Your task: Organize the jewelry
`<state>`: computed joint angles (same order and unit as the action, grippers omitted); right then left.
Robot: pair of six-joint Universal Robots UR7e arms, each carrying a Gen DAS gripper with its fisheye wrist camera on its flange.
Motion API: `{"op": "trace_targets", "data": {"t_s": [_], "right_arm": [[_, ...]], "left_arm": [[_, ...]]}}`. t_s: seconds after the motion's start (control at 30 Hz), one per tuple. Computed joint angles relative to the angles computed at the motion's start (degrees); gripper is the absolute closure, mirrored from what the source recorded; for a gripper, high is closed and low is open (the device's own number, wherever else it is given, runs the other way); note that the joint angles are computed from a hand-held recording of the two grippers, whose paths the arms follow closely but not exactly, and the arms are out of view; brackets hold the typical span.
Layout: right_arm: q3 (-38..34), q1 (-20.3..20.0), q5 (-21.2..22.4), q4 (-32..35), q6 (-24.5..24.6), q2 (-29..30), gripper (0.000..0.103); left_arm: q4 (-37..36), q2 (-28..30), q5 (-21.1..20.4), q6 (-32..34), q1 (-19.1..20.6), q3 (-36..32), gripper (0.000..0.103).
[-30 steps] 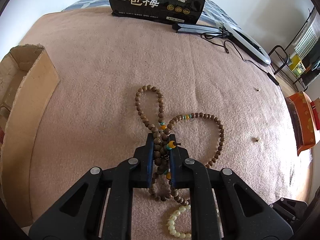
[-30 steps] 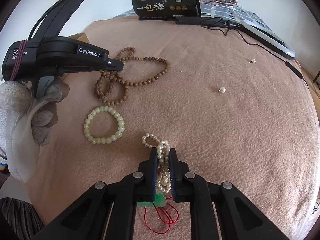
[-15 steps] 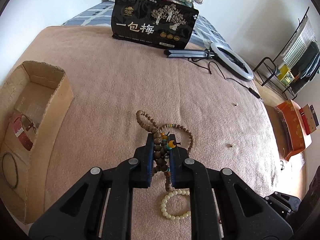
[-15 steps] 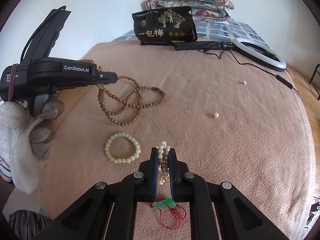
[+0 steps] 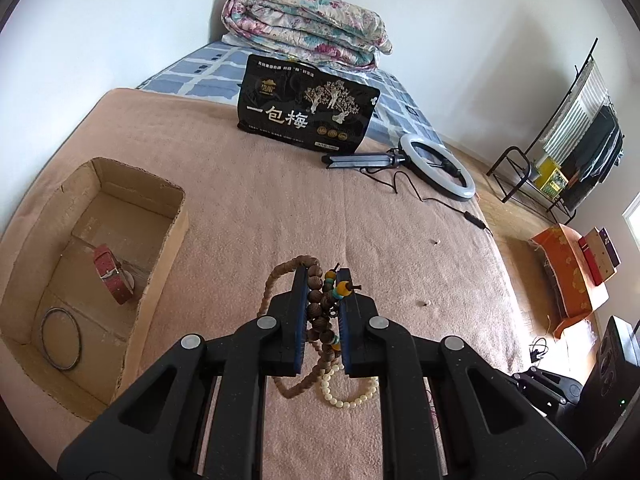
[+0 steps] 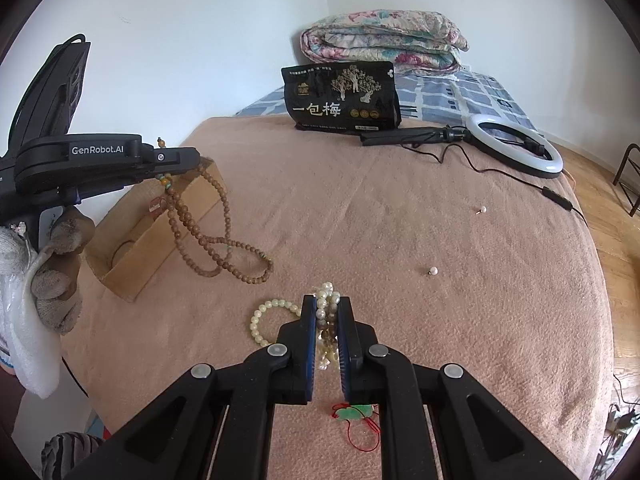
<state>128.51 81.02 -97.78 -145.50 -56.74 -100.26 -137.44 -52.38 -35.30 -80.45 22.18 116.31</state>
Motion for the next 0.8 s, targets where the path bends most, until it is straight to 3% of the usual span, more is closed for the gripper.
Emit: {"op": "trace_targets", "data": {"t_s": [0.4, 0.8], "right_arm": [[1.3, 5.3, 0.8, 1.2, 1.2, -2.6, 0.096], [2.4, 10.8, 1.4, 2.3, 3.2, -3.0, 0.096]], "left_arm": [[11.9, -8.0, 2.4, -9.0, -6.5, 3.0, 0.092], [34.4, -17.5, 4.9, -22.6, -11.9, 3.4, 0.092]]}}
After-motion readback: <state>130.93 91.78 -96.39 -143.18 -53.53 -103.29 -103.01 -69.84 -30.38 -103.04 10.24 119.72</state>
